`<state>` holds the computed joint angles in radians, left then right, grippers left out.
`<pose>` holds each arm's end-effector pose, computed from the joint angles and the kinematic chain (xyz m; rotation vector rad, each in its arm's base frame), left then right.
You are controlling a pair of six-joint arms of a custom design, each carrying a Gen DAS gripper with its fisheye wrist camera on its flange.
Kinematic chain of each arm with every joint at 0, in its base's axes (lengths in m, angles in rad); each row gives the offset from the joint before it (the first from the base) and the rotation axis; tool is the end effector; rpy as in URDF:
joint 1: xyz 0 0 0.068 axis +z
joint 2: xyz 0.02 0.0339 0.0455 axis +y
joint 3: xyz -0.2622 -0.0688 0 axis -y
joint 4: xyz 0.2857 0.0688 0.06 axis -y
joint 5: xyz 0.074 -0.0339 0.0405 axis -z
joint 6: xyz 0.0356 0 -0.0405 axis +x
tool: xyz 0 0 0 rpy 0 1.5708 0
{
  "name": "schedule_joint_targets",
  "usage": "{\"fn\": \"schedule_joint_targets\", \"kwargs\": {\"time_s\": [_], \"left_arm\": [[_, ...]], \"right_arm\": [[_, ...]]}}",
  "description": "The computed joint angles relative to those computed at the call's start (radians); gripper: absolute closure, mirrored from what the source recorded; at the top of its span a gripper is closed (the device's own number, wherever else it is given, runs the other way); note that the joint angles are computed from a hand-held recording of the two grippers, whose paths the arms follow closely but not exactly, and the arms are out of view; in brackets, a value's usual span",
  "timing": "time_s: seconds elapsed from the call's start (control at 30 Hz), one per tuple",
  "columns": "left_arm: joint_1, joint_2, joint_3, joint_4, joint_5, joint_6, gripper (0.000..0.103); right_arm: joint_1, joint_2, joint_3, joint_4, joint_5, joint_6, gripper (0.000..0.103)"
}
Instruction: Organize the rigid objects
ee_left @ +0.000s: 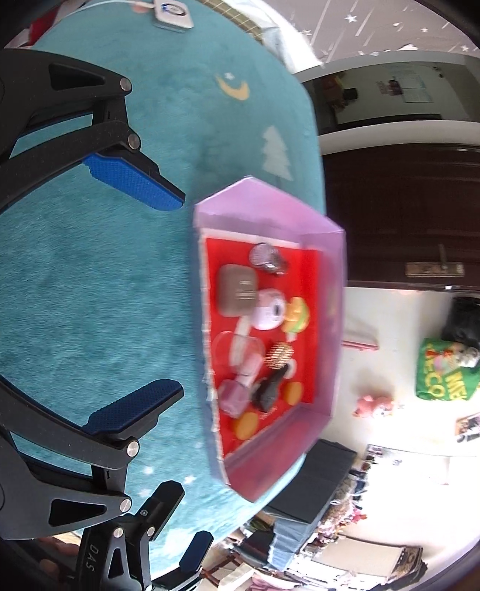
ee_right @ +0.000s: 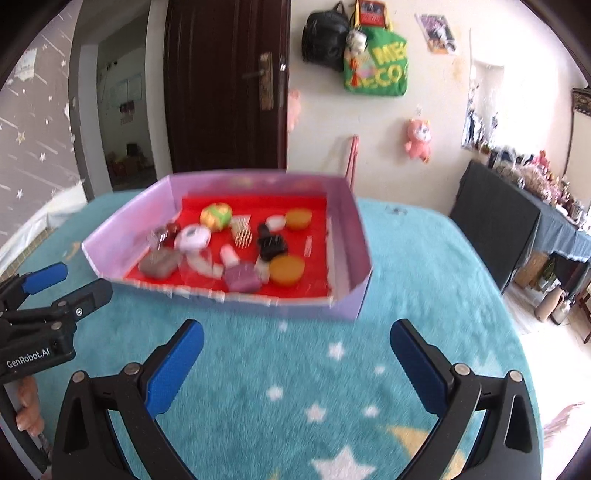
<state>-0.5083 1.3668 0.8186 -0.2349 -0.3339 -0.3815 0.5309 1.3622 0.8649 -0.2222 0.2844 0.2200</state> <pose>0.2837 -0.1447 0.1966 -0.0150 2.3011 -0.0614 0.2869 0.1568 0.2152 -0.2043 2.2474 0.0744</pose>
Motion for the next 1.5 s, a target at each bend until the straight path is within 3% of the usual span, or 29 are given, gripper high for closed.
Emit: {"fn": "schedule_joint_targets", "kwargs": {"time_s": [0.73,1.2,1.5], "left_arm": [[0.002,0.169,0.061,-0.07,0.046,-0.033,0.009],[0.005,0.192,0.08,-0.089,0.039,-0.045,0.0],[0.006,0.194,0.081,-0.088,0.041,-0.044,0.0]], "right_arm": [[-0.063,0.175,0.07,-0.155,-0.08,0.087,0.0],[-0.059,0.191,0.082,-0.157,-0.066,0.095,0.0],[-0.059,0.188,0.08,-0.159,-0.066,0.097,0.0]]}}
